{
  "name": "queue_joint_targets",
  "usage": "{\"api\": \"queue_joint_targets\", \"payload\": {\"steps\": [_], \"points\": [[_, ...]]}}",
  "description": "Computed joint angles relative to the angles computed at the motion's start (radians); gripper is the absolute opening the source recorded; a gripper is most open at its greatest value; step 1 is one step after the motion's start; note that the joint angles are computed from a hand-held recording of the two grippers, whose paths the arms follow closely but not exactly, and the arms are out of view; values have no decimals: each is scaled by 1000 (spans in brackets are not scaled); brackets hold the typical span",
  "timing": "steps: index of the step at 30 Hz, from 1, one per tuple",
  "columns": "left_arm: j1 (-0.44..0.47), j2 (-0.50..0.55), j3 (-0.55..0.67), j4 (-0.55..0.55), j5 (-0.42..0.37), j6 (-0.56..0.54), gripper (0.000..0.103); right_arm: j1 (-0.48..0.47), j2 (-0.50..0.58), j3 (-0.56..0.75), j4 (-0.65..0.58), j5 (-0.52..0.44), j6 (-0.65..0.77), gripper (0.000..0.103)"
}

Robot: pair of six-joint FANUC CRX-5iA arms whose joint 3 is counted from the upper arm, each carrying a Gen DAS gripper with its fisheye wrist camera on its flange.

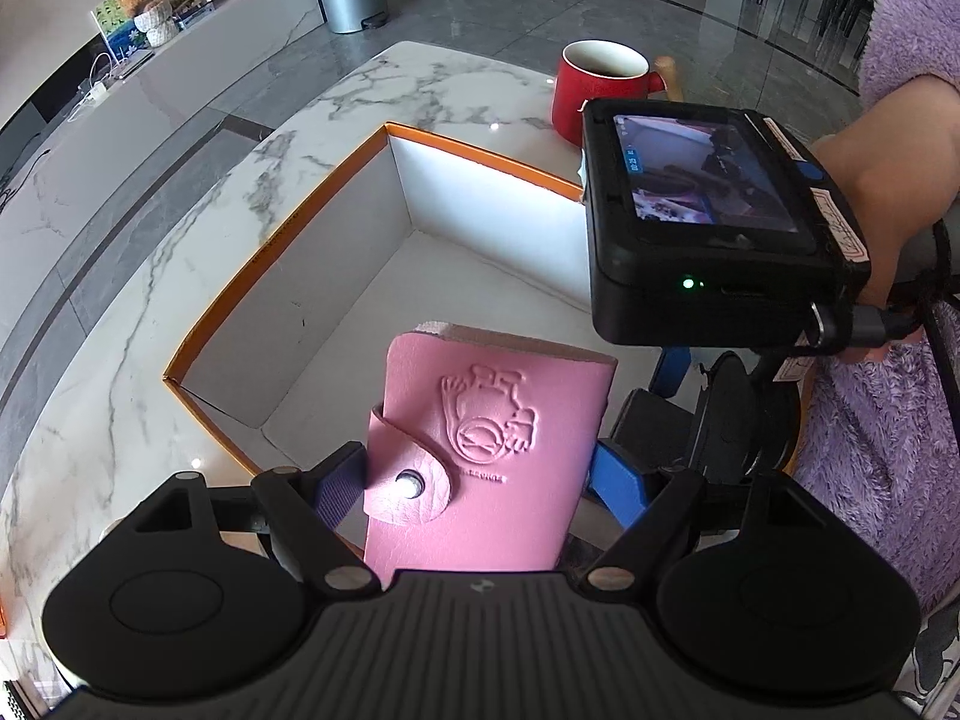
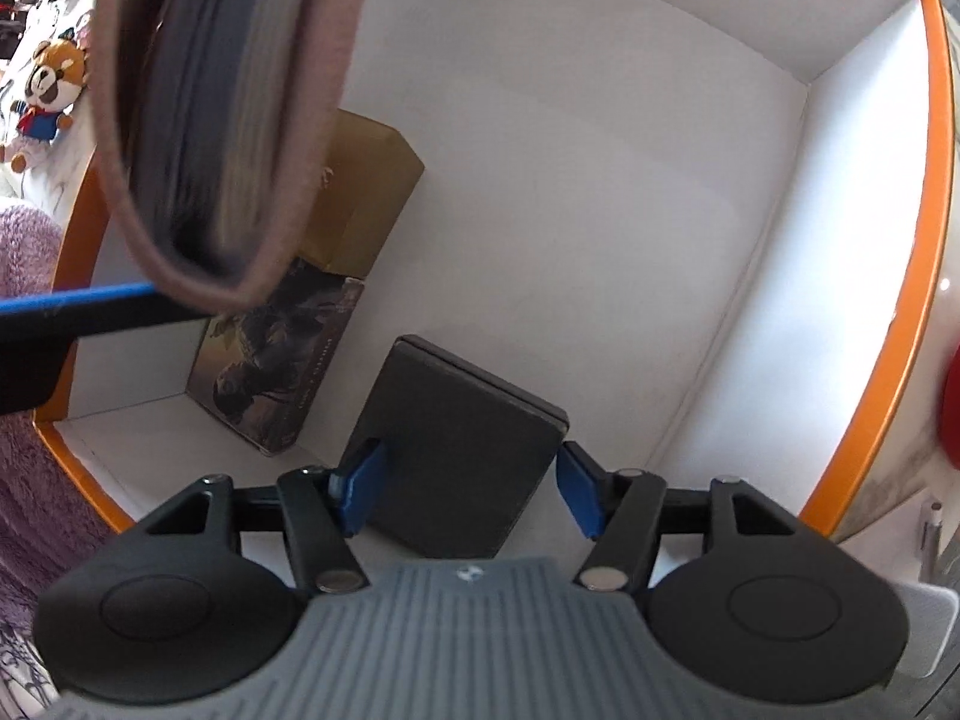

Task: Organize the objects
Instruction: 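Move the pink wallet into the orange box with the left tool and release it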

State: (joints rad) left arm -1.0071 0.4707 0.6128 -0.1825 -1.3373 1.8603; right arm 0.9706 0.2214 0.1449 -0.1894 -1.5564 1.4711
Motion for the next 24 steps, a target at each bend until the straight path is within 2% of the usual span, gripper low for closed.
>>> {"api": "queue_joint_targets", "payload": {"steps": [2,10,15,21,24], "points": [[2,-4,-8,4,9,-2,95,-19,-8,-5,-34,10,-19,65],[4,-7,-19,8,21,-2,95,-60,-36,-23,-114,47,-52,45],[3,0,-15,14,19,8,95,-53,-51,-39,-103,67,-73,44],[22,-13,-48,80,69,124,95,-25,-180,-83,-15,139,-55,44],[19,2,-37,96,75,199,95,23,-279,-146,127,207,-95,44]]}}
